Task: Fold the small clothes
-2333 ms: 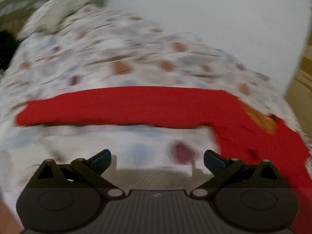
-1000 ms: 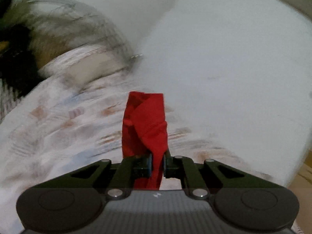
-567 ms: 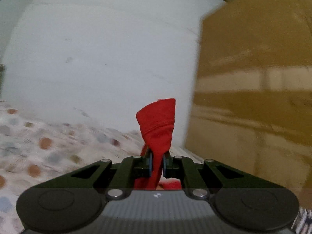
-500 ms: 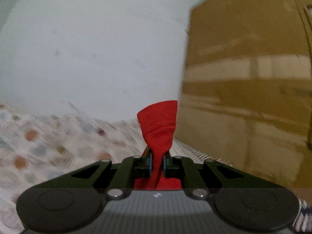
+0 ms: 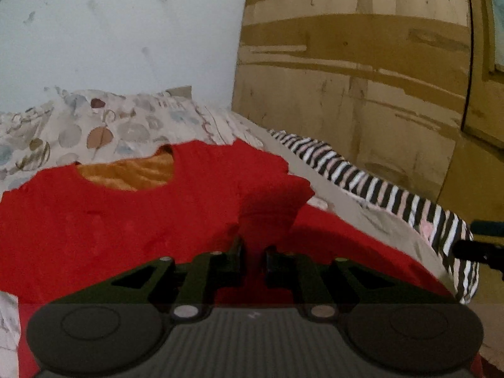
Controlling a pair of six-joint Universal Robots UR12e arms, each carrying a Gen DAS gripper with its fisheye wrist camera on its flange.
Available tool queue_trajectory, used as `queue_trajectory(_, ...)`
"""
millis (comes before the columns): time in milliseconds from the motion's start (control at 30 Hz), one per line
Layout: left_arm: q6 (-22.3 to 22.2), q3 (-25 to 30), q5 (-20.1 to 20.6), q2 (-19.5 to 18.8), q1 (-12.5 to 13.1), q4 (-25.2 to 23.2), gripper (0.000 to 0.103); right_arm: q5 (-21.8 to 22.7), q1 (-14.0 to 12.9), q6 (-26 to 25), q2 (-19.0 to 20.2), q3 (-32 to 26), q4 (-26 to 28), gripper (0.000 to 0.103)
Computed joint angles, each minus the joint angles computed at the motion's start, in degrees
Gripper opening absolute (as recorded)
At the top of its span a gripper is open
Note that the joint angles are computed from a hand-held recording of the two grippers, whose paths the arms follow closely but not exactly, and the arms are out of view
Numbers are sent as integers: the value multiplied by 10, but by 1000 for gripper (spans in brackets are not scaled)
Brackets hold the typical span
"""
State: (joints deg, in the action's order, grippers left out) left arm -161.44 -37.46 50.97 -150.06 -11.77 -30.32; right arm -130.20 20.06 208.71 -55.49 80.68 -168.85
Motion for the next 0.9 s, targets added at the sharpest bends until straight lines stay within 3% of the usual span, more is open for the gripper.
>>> queue_trajectory(67, 8, -8, -12, 7, 3, -19, 32, 5, -1, -2, 3, -2, -2, 103)
queue_trajectory(133, 4, -18, -25, 12, 6, -30, 61, 11, -1, -5, 6, -6, -2, 103)
queue_trajectory(267, 7, -60, -20, 35, 10, -7, 75, 19, 0, -9, 10, -13, 1, 103)
queue_trajectory(333, 0, -84, -5, 48, 12, 6, 88, 25, -1, -8, 11, -14, 4, 103)
queue_trajectory(500, -45, -146, 63, 84, 20, 51, 101, 36, -1, -11, 14, -19, 15, 103)
queue_trajectory(667, -90, -211, 148, 122, 34, 78, 102, 49, 1, -28, 17, -23, 28, 103)
queue_trajectory(800, -120, -247, 197, 146, 46, 56, 102, 63, 0, -32, 14, -18, 42, 103)
queue_trajectory(900, -143, -266, 209, 160, 55, 22, 102, 69, 1, -29, 10, -13, 56, 103)
